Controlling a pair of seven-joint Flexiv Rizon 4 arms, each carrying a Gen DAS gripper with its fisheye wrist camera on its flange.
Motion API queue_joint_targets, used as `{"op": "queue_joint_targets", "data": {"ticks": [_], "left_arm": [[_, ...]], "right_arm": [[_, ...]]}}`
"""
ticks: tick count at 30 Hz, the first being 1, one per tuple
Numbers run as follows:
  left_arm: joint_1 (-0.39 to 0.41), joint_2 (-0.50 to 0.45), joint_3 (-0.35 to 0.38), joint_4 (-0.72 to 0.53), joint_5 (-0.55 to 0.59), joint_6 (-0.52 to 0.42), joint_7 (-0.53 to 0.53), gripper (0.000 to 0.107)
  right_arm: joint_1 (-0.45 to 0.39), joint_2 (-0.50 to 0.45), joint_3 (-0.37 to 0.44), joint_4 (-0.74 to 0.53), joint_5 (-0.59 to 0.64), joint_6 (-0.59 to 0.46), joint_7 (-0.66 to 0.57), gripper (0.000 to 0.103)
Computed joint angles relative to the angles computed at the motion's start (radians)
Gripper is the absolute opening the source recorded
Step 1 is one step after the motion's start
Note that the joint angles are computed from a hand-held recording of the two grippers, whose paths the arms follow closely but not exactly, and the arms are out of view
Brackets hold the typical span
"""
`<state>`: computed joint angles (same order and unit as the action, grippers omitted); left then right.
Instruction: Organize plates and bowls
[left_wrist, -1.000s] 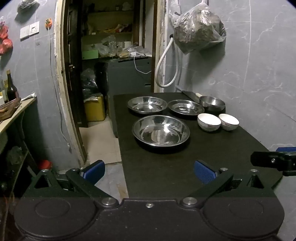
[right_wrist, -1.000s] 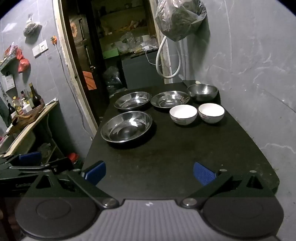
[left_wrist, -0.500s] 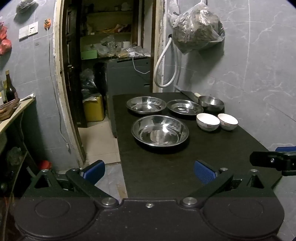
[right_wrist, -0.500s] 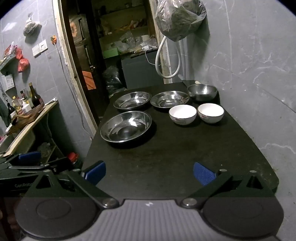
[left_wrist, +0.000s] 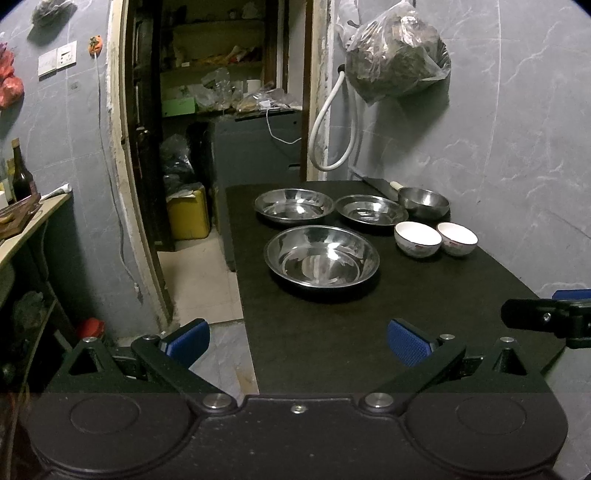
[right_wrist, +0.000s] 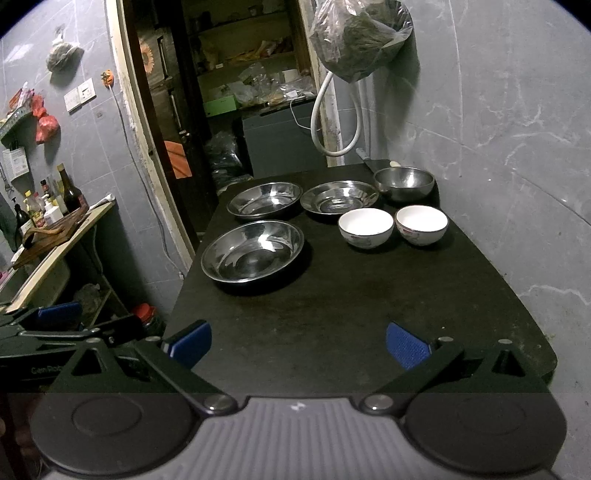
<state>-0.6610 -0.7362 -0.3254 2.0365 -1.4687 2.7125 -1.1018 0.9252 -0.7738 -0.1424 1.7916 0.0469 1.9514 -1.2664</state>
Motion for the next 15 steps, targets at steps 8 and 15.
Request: {"op": "queue_joint_targets", "data": {"ticks": [8, 15], "left_arm": [[0.003, 0.011, 0.007, 0.019, 0.007, -0.009, -0.009, 0.102], [0.003, 0.012, 0.007, 0.019, 0.006, -0.011, -0.008, 0.102]], "right_arm": [[0.000, -0.005, 0.000, -0.008, -0.001, -0.002, 0.000, 0.103], [0.002, -0.005, -0.001, -0.008, -0.002, -0.003, 0.001, 0.103]]}}
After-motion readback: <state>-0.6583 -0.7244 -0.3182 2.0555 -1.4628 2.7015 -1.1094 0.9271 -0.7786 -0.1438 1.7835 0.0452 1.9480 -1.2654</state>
